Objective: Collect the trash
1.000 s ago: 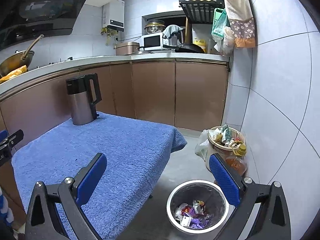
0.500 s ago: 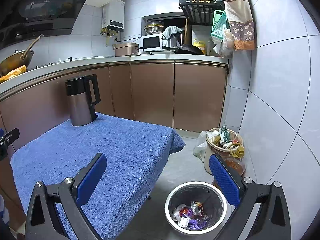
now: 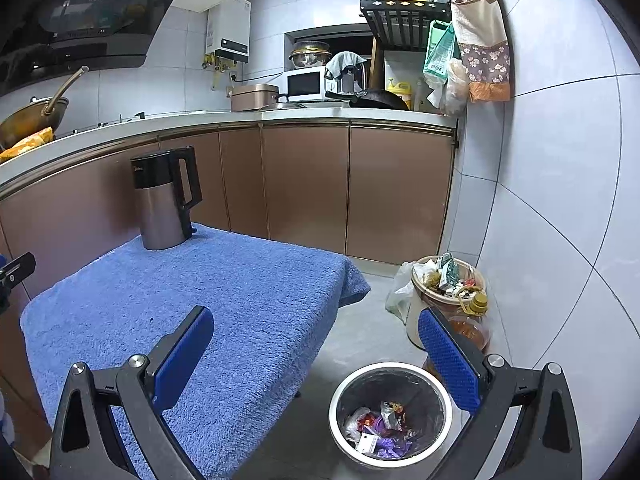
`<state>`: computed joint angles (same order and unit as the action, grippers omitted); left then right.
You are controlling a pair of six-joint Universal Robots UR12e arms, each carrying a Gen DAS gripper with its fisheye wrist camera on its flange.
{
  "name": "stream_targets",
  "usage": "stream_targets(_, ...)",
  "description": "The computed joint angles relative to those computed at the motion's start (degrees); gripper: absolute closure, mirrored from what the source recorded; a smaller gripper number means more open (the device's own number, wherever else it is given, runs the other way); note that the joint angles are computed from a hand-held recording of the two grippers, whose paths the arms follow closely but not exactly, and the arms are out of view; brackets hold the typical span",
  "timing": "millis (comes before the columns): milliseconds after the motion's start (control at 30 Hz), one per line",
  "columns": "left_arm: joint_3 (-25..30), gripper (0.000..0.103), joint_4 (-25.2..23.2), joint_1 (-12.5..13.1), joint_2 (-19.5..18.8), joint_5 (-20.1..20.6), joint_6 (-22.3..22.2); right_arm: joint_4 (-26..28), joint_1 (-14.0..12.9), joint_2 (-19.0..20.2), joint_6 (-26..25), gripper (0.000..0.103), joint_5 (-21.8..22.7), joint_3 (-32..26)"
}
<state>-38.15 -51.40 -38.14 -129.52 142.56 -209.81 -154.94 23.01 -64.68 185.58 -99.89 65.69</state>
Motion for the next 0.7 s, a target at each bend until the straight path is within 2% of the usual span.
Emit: stream_targets(700, -0.1, 0.025, -1.1, -0.2, 0.2, -0.5, -0.8, 0.0, -0.2, -0.2, 0.1, 0.0, 0.0, 0.6)
